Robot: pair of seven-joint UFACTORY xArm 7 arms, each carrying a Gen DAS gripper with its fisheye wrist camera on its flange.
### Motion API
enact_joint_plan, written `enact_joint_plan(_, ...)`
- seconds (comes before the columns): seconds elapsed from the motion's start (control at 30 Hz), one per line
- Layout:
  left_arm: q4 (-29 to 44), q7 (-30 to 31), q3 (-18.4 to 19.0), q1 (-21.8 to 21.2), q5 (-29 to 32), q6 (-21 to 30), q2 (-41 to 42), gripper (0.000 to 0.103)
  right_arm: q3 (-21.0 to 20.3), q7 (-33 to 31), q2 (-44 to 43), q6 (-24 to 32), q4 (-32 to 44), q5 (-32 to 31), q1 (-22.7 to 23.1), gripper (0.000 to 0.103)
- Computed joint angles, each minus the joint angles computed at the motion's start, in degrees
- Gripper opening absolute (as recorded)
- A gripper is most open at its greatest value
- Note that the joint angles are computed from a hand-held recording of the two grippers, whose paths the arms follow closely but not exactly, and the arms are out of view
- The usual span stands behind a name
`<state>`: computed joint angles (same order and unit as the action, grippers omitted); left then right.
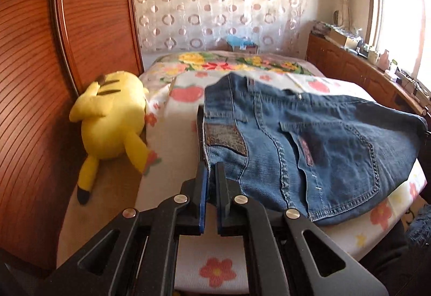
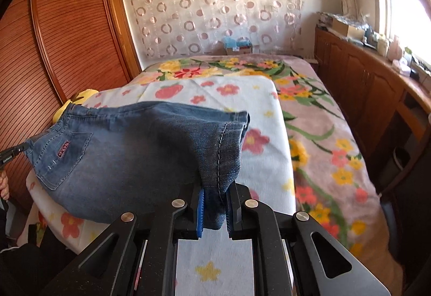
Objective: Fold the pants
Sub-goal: 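Pull the held jeans with both grippers to straighten them on the bed, then open both grippers to release the jeans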
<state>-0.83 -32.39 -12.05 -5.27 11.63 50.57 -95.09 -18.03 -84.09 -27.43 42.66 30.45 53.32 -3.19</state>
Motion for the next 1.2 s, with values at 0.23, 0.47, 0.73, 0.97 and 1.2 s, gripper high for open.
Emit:
enact_joint_plan(0.23, 1.57, -1.74, -1.76, -0.88, -0.08, 0.62, 1.15, 0.016, 0.39, 2.87, 1.94, 0.88, 0.97, 0.11, -0.72, 0.019)
enact_joint_plan(0.47, 2.92, -2.97, -2.80, -3.05, -0.26, -2.75, 4.60, 0.057, -0.11, 5.00, -3.17, -0.18, -2.08, -2.00, -2.01, 0.027)
enact_joint_plan(0.73, 4.00, -6.80, -5.15, -3.19, 0.16, -13.59, 14.27, 0.081, -2.47, 6.75, -6.02, 0.82, -3.93, -4.28, -2.35, 0.029)
enact_joint_plan(0.97, 6.03, -8.42, -5.98, -3.36, 1.05, -19.91, 22.10, 0.081, -3.10, 6.77, -6.86, 0.94, -3.75, -4.93, -1.20, 0.015)
enact_joint_plan(1.2, 6.64, -9.27, -6.17, -4.31, 1.36, -20.75, 24.33, 0.081, -1.40, 6.79, -8.83, 1.82, -1.67, -2.10, 3.05, 0.012)
